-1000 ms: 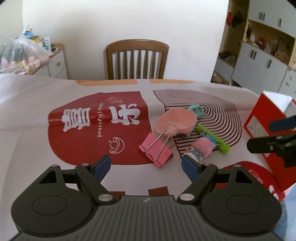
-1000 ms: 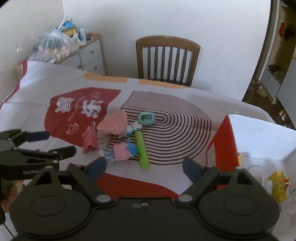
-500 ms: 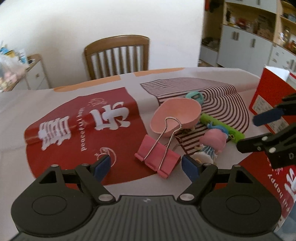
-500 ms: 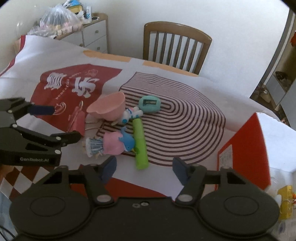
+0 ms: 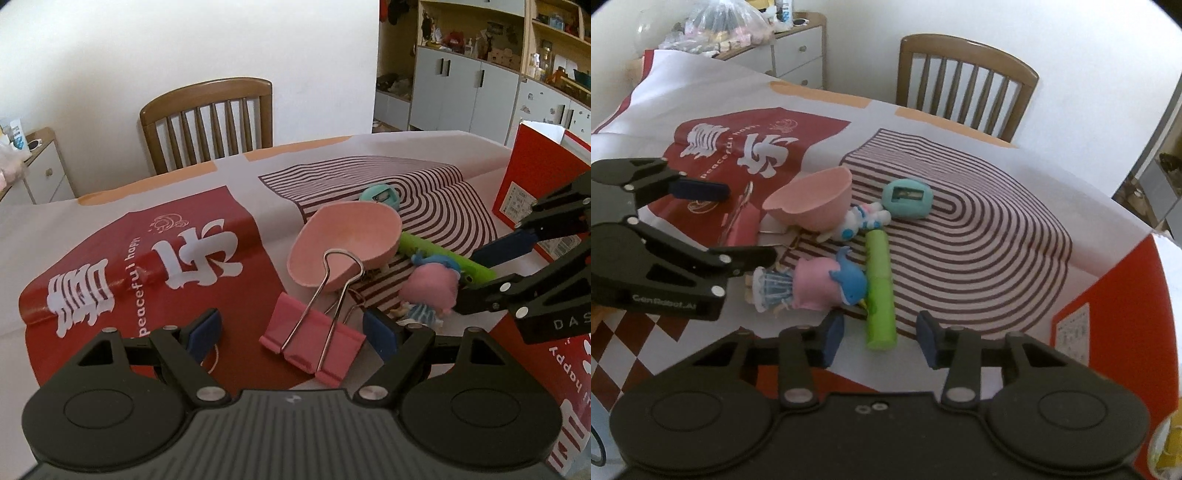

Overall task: Organize rigid objects
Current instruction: 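Grasp the pink binder clip with the left tool while the right grasps the green stick, then carry the pink binder clip and green stick into the shoebox with both tools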

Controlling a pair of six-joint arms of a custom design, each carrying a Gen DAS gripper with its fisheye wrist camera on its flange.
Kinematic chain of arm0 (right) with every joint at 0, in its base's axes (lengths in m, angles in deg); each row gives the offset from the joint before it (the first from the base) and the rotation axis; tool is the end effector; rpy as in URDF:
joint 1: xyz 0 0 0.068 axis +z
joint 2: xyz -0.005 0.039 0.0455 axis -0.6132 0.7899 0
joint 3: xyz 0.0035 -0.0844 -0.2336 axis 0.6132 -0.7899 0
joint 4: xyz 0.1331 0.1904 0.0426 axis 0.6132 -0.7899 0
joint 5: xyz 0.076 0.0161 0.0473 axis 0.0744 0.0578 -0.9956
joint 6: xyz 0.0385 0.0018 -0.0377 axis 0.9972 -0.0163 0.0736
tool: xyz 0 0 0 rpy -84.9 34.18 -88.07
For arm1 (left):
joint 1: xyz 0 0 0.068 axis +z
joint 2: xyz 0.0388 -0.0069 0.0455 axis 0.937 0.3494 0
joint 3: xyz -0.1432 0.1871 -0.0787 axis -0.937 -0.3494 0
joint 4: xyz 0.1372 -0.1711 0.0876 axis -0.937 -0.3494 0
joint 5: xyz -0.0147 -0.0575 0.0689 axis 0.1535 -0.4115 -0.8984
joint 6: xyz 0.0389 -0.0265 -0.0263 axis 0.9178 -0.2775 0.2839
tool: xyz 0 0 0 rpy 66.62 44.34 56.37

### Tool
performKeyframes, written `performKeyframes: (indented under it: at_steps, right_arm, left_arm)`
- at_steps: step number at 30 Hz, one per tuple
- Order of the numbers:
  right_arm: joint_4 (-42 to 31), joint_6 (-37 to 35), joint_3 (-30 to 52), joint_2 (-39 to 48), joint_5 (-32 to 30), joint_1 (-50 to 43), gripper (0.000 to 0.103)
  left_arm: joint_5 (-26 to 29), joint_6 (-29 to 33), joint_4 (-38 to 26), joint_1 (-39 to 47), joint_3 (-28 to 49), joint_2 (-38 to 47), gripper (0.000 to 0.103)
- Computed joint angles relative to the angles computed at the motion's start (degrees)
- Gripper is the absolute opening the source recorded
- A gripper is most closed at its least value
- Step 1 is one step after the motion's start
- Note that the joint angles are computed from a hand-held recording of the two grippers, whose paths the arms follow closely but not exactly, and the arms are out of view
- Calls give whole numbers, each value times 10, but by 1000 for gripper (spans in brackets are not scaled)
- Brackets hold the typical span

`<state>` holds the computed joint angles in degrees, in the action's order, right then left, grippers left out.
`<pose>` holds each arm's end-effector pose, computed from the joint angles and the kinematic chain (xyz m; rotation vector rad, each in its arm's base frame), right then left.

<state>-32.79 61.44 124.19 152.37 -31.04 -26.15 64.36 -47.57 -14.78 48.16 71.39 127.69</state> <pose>0.2287 0.0424 0.1858 -0.1538 2.5248 -0.0710 0.3325 -0.1398 0.1385 0.8724 2.1830 -0.3458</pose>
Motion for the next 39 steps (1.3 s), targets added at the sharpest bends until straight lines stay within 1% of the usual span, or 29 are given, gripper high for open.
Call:
performKeyframes:
  at_steps: [5,7,9,10,11,12,13,14,16,18,23,28,32,39]
  right_arm:
    - [27,-19,-11,-2,-33,-20,38]
    - [34,-25,-16,-4,-42,-24,37]
    - [39,-30,-20,-6,-44,-25,36]
    - [41,-31,-21,-6,-44,-24,34]
    - [42,-30,-22,-7,-41,-20,33]
    - [42,-28,-23,-8,-36,-15,31]
    - [42,-25,-24,-9,-26,-8,27]
    - [42,-19,-24,-9,-16,-2,25]
    - [38,0,-25,-13,4,9,17]
    - [30,21,-27,-19,18,17,15]
    - [-2,78,-37,-49,44,39,15]
    - [-52,156,-52,-112,59,64,14]
    - [-107,215,-57,-175,55,87,15]
    - [-214,321,-47,-277,90,190,14]
  left_arm:
    - [3,-1,3,1,-1,1,83]
    - [4,-1,3,0,-1,1,78]
    - [5,0,6,-1,-6,-4,70]
    - [6,1,5,-2,-6,-5,67]
    - [7,3,1,-4,-5,-7,61]
    - [5,4,-3,-6,-5,-9,55]
    - [4,5,-8,-8,-4,-11,53]
    - [-5,4,-12,-13,-5,-15,52]
    - [-22,-6,-17,-21,-6,-20,52]
    - [-35,-23,-23,-26,-8,-25,52]
    - [-61,-57,-39,-36,-31,-54,52]
    - [-72,-94,-69,-40,-65,-100,52]
    - [-74,-132,-100,-41,-93,-151,50]
    - [-100,-171,-157,-65,-151,-257,49]
